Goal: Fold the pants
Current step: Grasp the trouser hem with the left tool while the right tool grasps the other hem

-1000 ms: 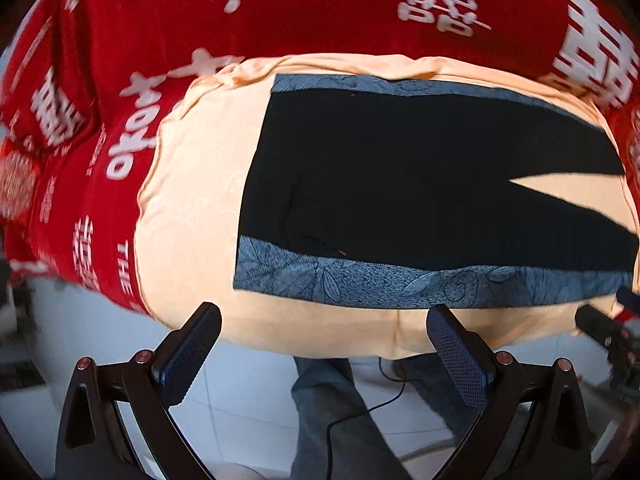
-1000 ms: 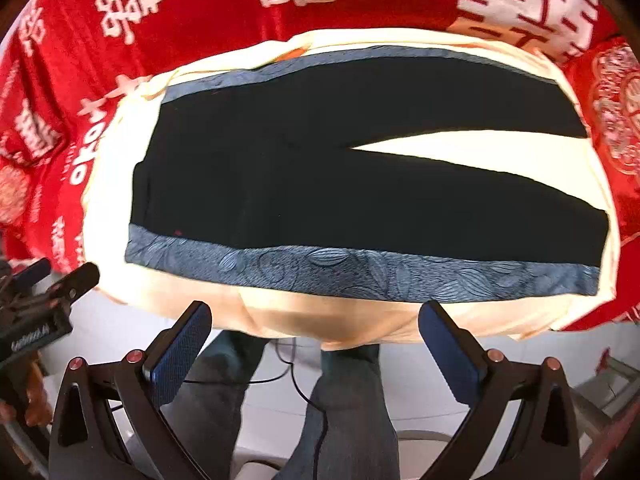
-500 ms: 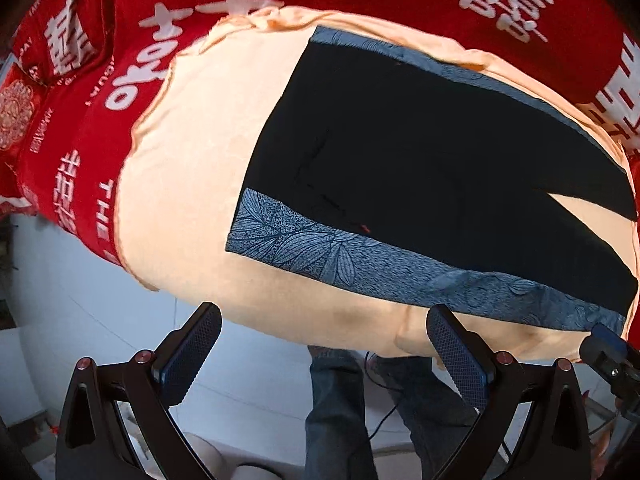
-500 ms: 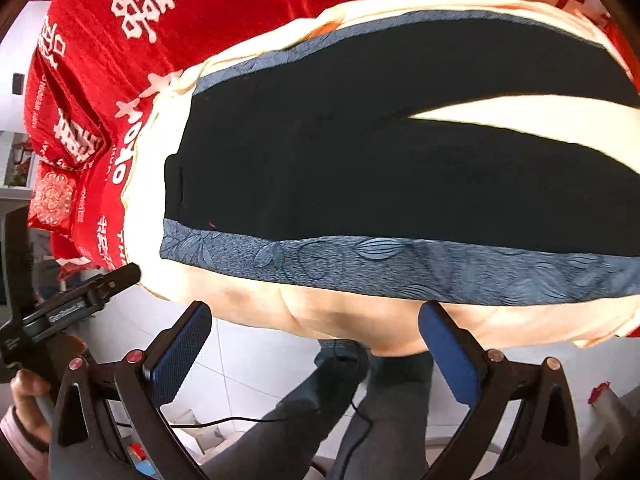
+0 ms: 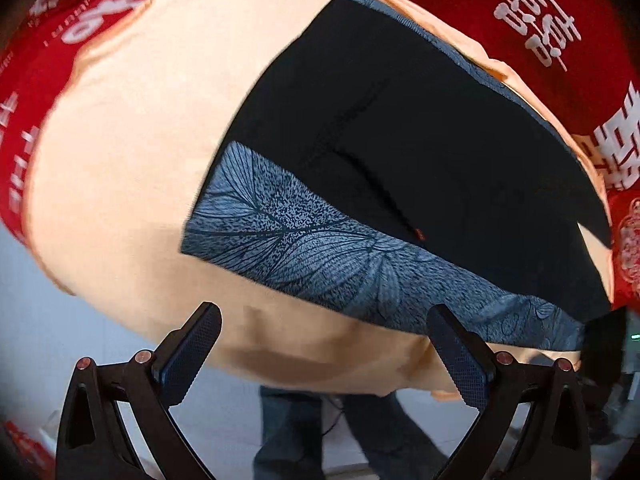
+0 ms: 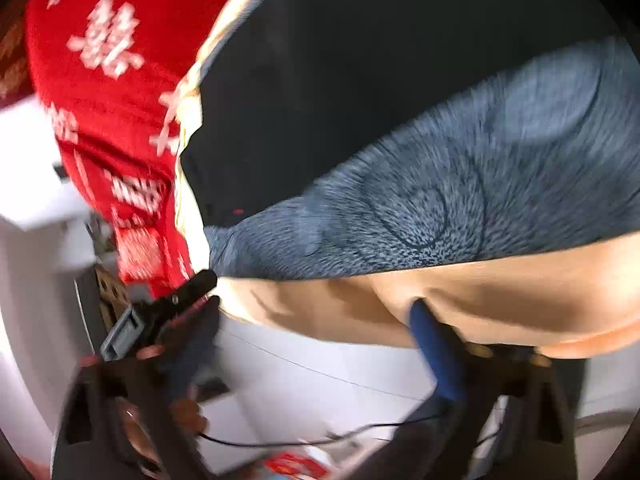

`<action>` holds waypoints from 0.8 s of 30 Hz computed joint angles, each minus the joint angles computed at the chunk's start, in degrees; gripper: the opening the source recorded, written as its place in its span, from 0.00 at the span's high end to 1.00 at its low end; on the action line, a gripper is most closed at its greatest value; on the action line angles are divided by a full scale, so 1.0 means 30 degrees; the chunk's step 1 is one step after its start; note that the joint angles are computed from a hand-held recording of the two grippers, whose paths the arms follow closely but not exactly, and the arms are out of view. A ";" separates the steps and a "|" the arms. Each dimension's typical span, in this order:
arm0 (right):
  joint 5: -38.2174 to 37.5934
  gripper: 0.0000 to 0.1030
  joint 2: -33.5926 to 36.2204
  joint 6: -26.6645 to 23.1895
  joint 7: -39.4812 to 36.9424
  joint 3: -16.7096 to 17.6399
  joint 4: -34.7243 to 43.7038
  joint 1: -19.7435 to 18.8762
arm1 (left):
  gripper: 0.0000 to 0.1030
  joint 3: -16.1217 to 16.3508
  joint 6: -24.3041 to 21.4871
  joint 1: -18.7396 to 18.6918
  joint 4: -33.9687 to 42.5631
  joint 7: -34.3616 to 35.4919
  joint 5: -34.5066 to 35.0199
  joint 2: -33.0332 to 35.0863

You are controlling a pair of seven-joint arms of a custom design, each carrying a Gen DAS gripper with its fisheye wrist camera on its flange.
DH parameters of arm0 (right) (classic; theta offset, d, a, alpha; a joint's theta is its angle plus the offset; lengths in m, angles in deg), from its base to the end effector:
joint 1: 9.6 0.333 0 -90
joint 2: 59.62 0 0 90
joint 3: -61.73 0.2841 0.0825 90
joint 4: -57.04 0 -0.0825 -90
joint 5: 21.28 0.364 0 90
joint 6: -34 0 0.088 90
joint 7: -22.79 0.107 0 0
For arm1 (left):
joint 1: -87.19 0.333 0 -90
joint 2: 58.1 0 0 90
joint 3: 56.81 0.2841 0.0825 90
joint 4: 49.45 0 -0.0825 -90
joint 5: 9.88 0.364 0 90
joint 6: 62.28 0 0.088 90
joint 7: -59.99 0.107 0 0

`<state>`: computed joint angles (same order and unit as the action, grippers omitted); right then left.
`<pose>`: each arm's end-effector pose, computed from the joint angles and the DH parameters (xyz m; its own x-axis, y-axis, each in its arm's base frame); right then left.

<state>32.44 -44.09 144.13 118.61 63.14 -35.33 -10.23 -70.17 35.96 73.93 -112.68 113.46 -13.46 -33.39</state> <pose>0.6274 0.0636 0.4755 -0.3363 -0.5599 -0.7573 -0.9302 0.3231 0.1742 0.6014 -0.2671 0.5690 0.1920 -0.9520 0.2386 -0.9759 -0.2108 -0.0559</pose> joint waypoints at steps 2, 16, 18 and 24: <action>0.1214 0.34 -0.0092 0.0905 -0.0263 0.0174 -0.1080 0.0023 | 0.00 -0.0109 0.1205 0.0360 -0.1573 0.0236 -0.0681 -0.0541; 0.6563 0.35 0.0966 0.2919 -0.2346 0.1281 0.1501 -0.0347 | 0.00 -0.0741 0.5728 0.1736 -0.4250 -0.0448 -0.6193 -0.1050; 0.6875 0.35 0.0894 0.2680 -0.2475 0.1322 0.1747 -0.0476 | 0.00 -0.0805 0.6377 0.1873 -0.4103 -0.1091 -0.6928 -0.0758; 0.7329 0.34 0.0276 0.2095 -0.3462 0.1120 0.0476 -0.0717 | 0.18 -0.0675 0.7739 0.1742 -0.3920 -0.3307 -0.6867 -0.0208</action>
